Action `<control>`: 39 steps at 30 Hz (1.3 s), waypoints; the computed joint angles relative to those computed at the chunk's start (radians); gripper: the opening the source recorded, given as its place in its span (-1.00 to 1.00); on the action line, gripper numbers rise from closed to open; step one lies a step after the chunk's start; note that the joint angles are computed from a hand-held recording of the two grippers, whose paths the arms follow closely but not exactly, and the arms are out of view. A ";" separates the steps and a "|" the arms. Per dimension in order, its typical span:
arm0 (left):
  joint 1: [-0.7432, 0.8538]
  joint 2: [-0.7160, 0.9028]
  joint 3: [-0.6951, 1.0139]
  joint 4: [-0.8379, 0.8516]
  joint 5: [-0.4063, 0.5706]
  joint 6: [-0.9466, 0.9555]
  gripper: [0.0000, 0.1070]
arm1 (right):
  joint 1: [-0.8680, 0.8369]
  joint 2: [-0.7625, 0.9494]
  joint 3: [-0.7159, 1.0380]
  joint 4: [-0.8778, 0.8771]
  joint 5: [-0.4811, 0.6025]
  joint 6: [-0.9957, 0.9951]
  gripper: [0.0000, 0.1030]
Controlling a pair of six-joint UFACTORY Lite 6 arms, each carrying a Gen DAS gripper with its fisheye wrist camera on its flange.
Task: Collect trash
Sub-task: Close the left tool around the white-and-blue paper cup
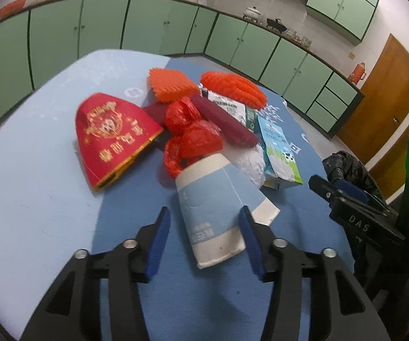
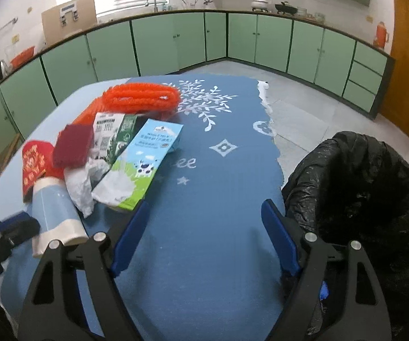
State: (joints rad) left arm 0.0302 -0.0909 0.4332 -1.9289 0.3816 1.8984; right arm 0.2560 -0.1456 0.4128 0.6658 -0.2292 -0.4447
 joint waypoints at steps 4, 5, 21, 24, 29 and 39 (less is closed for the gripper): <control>-0.005 0.067 0.031 -0.005 0.029 0.008 0.01 | 0.016 -0.019 -0.007 -0.080 -0.004 0.076 0.54; -0.003 0.082 0.039 0.009 0.042 -0.002 0.01 | 0.022 -0.020 -0.005 -0.079 -0.005 0.077 0.54; -0.018 0.166 0.061 -0.033 0.107 0.028 -0.30 | 0.041 -0.019 -0.011 -0.104 -0.014 0.105 0.54; -0.021 0.151 0.049 -0.056 0.101 0.037 -0.45 | 0.046 -0.026 -0.013 -0.091 -0.014 0.095 0.54; -0.024 0.058 0.007 -0.050 0.079 0.025 -0.53 | 0.055 -0.034 -0.013 -0.079 -0.011 0.091 0.54; 0.097 -0.149 -0.047 0.082 0.045 -0.042 -0.53 | 0.174 0.036 0.041 0.033 -0.044 0.032 0.54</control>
